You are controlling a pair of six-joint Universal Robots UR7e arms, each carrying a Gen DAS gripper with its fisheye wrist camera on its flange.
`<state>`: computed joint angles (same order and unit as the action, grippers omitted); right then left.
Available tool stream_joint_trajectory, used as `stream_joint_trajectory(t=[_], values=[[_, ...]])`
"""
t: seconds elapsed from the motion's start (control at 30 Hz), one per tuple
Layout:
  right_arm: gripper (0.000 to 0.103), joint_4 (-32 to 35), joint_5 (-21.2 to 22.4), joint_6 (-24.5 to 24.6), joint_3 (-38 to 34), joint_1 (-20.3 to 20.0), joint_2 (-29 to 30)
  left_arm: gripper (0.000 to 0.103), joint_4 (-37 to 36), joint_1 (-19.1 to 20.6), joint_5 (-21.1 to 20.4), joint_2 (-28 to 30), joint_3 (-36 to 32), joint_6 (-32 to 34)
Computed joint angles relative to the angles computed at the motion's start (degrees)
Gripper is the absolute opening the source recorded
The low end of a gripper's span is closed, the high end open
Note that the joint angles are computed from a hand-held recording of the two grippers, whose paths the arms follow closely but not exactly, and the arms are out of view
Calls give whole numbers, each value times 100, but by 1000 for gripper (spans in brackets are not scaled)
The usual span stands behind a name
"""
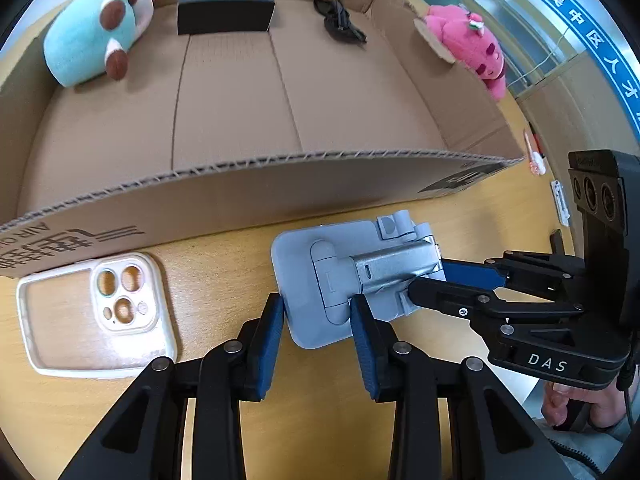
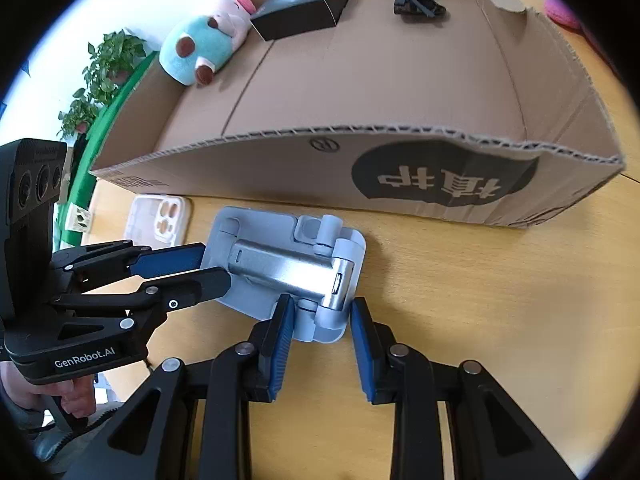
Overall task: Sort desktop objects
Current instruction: 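Close the right tool on the white phone stand, then lift the phone stand with the right tool and carry it over the box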
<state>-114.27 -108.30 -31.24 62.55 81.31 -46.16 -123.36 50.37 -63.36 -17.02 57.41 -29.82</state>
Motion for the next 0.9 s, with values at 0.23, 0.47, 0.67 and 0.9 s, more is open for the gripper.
stream_joint_trajectory(t=[0.23,0.47,0.67,0.9], values=[[28,-226,206,-50,214,150,-221,36,-371,-223,158,-439,457,91],[28,-488,538,-60,353,388,-584,36,-813,-549,530,-838,674,352],[28,-701,772,-105,73,677,-651,36,-1041,-781,950,-1020,432,814],[28,-995,991,-116,-351,979,-523,35,-890,-878,1298,-1014,-99,1188]])
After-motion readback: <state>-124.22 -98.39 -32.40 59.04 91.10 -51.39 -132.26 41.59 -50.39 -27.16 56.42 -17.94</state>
